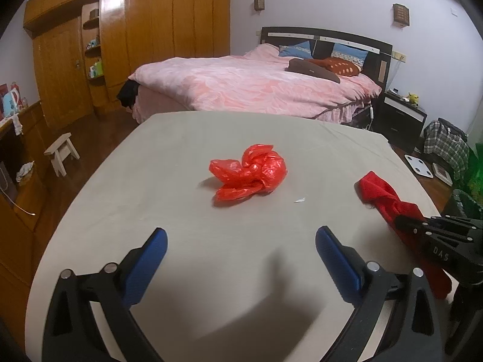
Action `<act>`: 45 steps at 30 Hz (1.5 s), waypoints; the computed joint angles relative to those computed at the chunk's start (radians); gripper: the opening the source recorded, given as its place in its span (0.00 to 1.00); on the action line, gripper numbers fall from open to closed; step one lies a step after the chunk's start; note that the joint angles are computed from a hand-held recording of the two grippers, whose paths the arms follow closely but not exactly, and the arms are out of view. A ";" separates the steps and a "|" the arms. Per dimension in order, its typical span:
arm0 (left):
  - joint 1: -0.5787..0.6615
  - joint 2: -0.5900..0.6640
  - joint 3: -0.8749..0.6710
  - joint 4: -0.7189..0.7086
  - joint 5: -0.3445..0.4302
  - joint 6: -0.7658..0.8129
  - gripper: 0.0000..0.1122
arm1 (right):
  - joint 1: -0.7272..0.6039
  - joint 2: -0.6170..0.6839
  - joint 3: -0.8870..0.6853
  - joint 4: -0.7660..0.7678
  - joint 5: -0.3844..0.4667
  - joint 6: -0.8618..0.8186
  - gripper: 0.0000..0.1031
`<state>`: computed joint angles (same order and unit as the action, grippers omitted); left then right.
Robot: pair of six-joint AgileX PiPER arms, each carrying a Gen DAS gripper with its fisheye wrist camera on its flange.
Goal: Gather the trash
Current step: 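Grasp the red glove with the right gripper and lift it, then grasp the red plastic bag with the left gripper while the right gripper holds the glove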
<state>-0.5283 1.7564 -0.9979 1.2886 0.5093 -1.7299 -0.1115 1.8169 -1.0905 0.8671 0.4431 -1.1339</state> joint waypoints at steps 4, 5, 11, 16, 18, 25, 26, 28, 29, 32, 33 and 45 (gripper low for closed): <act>0.008 0.017 -0.033 -0.003 -0.008 0.025 0.86 | -0.010 -0.013 0.001 0.122 0.003 -0.094 0.06; 0.008 0.022 -0.040 -0.003 -0.007 0.029 0.86 | -0.010 -0.011 -0.011 0.126 0.004 -0.089 0.06; 0.048 0.085 -0.145 -0.023 -0.019 0.110 0.85 | -0.004 0.032 -0.119 0.102 0.015 -0.011 0.06; 0.101 0.156 -0.254 -0.123 -0.061 0.238 0.82 | 0.009 0.063 -0.182 0.083 0.018 0.031 0.06; 0.123 0.194 -0.306 -0.195 -0.075 0.319 0.79 | 0.014 0.073 -0.201 0.082 0.018 0.038 0.06; 0.177 0.285 -0.437 -0.511 -0.109 0.636 0.71 | 0.035 0.098 -0.222 0.081 0.007 0.042 0.06; 0.181 0.299 -0.457 -0.558 -0.104 0.683 0.69 | 0.038 0.103 -0.225 0.076 0.006 0.047 0.06; 0.186 0.319 -0.485 -0.640 -0.101 0.765 0.64 | 0.045 0.105 -0.223 0.074 0.002 0.053 0.06; 0.186 0.329 -0.501 -0.666 -0.093 0.795 0.62 | 0.047 0.107 -0.223 0.075 0.001 0.053 0.06; 0.182 0.344 -0.527 -0.707 -0.087 0.851 0.47 | 0.050 0.104 -0.212 0.082 0.000 0.044 0.06; 0.176 0.344 -0.528 -0.692 -0.085 0.845 0.43 | 0.049 0.103 -0.211 0.082 0.001 0.043 0.06; 0.100 0.234 -0.392 -0.448 -0.089 0.573 0.31 | 0.025 0.043 -0.153 0.146 0.014 -0.028 0.06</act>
